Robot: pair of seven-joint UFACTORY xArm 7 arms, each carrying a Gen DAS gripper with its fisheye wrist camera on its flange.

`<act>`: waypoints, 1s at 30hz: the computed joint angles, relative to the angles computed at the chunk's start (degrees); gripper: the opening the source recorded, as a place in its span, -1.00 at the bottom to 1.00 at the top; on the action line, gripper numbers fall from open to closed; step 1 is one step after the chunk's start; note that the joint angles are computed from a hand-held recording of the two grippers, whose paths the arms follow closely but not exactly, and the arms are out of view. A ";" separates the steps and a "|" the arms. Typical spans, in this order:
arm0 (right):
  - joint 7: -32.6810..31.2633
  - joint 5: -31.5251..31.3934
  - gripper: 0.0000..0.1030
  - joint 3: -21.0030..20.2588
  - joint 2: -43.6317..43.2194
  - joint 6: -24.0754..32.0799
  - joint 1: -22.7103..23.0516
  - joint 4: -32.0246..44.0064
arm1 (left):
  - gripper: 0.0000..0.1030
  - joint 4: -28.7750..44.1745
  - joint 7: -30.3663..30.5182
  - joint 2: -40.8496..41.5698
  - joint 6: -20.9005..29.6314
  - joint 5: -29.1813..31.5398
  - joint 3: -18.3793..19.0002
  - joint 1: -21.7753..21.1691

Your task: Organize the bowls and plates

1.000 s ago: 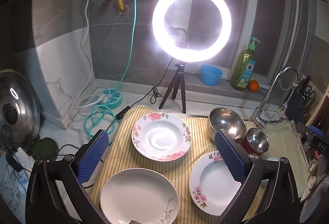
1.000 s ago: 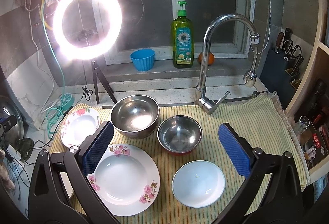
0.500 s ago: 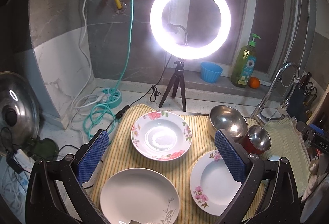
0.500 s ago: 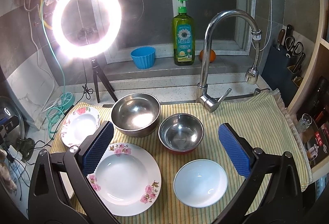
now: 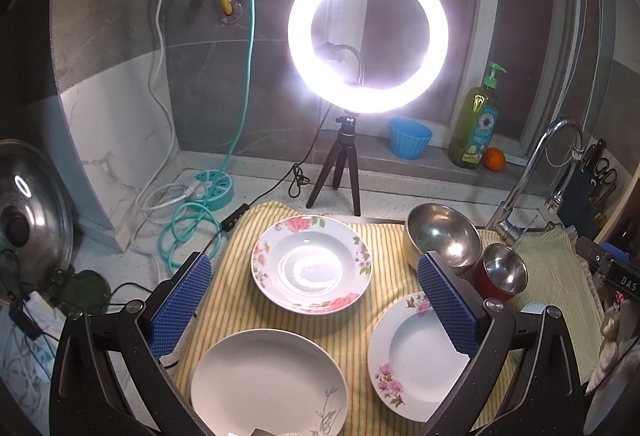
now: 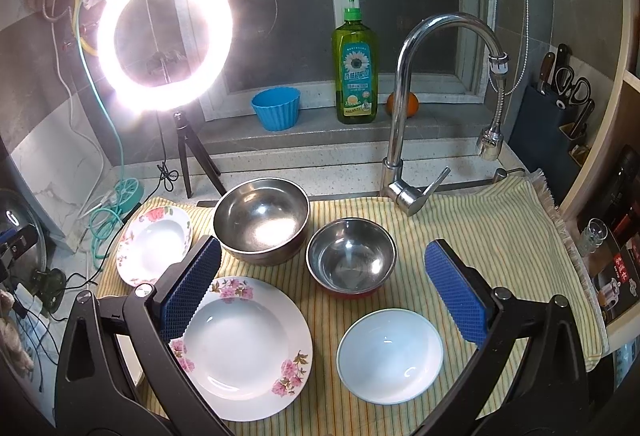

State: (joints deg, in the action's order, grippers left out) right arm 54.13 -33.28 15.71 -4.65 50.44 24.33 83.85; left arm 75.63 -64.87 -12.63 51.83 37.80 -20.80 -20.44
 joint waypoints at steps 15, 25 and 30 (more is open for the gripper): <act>0.19 1.58 1.00 -0.18 -0.09 0.91 -0.19 -0.23 | 0.98 0.45 1.80 1.03 -1.02 -0.93 0.82 -0.69; 0.24 2.65 1.00 -0.21 -0.27 2.21 -0.19 -0.37 | 0.98 0.05 3.72 1.83 -2.45 -2.57 1.68 -1.14; 1.02 3.40 1.00 0.02 -1.52 2.30 -0.28 -1.91 | 0.98 -0.87 6.04 2.06 -4.63 -4.98 2.73 -1.11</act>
